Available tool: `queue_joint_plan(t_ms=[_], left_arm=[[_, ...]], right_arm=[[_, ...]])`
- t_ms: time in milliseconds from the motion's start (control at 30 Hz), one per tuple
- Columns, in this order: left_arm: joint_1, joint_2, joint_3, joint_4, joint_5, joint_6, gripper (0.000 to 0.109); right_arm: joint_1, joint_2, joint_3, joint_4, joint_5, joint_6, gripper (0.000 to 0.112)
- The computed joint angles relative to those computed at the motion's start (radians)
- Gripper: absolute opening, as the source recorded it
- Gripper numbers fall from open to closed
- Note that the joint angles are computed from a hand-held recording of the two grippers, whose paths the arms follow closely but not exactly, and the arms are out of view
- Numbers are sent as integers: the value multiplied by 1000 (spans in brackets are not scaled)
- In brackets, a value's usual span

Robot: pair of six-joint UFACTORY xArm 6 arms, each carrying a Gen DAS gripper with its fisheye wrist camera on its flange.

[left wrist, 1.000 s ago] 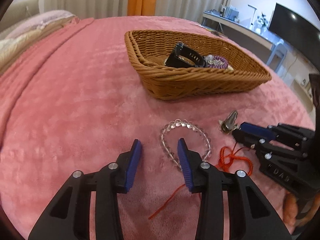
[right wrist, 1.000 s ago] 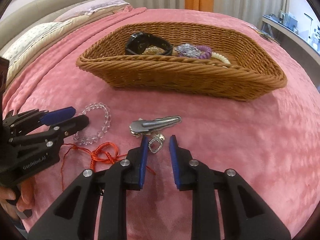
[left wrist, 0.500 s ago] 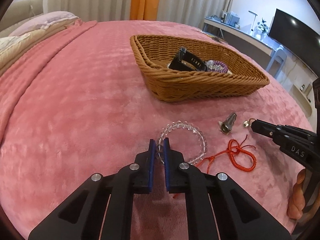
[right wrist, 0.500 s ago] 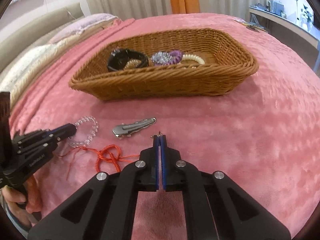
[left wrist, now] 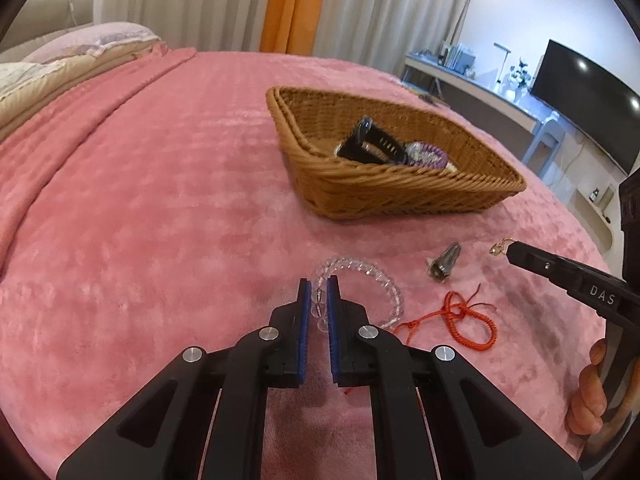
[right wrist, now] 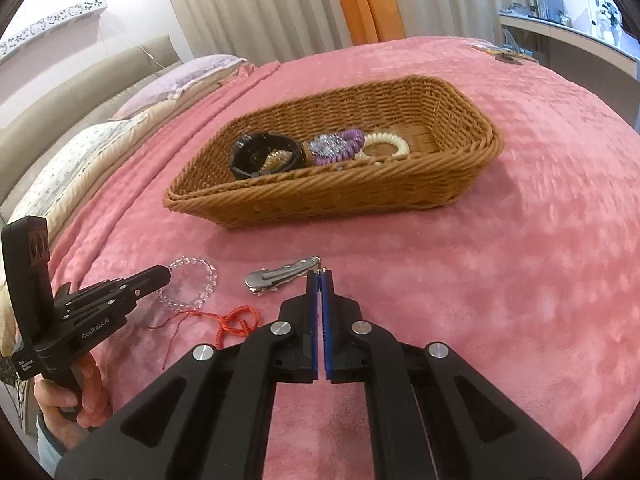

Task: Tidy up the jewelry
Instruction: 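Carry the silver clip into the basket with the right tool while the left tool carries the bracelet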

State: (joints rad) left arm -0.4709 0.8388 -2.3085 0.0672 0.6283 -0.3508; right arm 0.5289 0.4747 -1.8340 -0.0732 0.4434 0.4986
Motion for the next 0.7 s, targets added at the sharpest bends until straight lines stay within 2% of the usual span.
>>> queue_joint_plan(t_ms=[133, 233, 400, 567, 700], left_arm=[[4, -70, 129, -19, -128, 3, 6], [7, -123, 229, -86, -246, 47, 6], [3, -133, 251, -112, -292, 68, 6], [-9, -166, 304, -219, -372, 167, 6], [-16, -171, 302, -221, -394, 181, 6]], right_arm=[[2, -21, 30, -38, -45, 18, 1], [5, -38, 51, -63, -68, 26, 1], [8, -52, 69, -85, -87, 45, 1], [7, -77, 93, -71, -118, 40, 1], [8, -96, 100, -104, -137, 61, 1]])
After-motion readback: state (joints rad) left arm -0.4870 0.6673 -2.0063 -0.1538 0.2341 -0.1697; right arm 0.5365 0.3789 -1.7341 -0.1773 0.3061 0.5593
